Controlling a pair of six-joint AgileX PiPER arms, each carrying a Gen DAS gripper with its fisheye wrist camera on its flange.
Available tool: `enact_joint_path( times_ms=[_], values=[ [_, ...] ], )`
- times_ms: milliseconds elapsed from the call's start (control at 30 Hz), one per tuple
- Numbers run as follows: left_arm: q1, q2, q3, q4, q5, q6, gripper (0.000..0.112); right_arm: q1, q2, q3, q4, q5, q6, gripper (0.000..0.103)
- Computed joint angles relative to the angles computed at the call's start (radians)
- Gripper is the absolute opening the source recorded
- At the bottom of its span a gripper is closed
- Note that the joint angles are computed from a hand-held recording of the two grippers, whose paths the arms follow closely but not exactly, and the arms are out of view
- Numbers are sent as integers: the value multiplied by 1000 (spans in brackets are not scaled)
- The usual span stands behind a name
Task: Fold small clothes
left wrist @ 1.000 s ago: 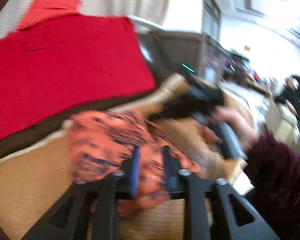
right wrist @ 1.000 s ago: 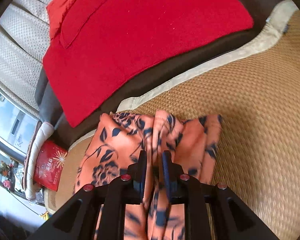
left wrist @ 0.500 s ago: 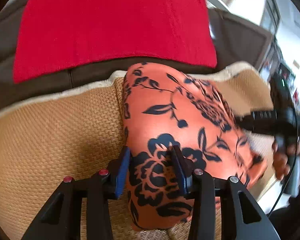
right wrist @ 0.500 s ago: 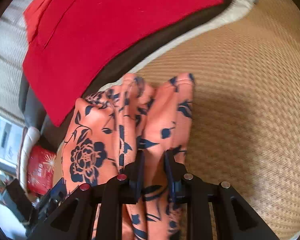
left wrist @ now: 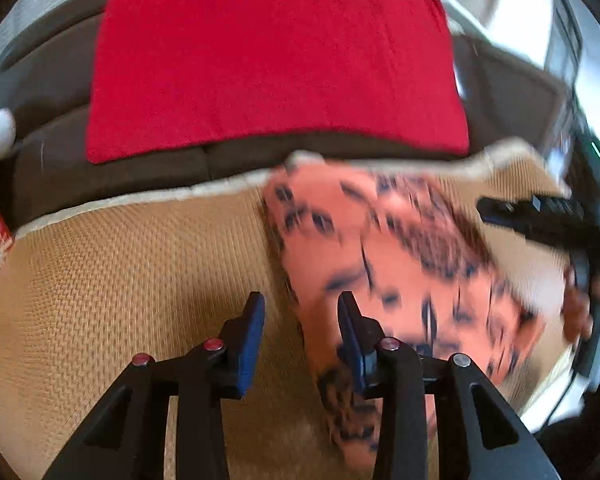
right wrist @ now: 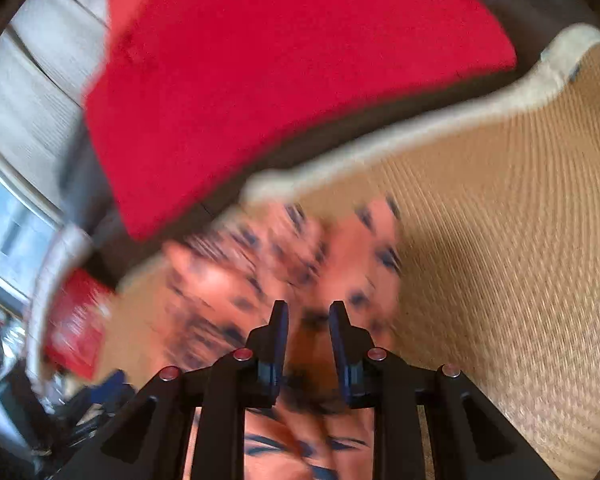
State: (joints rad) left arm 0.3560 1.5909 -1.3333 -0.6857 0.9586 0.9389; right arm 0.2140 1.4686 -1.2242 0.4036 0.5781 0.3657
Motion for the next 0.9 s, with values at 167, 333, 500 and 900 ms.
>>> enact_joint_path(
  times_ms=[167,333,500,900],
  values=[
    [-79,86,-75,41,-54,-138,39,27,75,-83,246,-59,-206,25],
    [-218,165,-128,313,-144,-345,39,37,287,-290,130,59,-19,25],
    [-238,167,-134,377,-134,-386,40,-8,353,-284,230,92,-61,23],
    [-212,-163,150,337,-126,-232,70,106,-52,8,80,104,-1,26]
  ],
)
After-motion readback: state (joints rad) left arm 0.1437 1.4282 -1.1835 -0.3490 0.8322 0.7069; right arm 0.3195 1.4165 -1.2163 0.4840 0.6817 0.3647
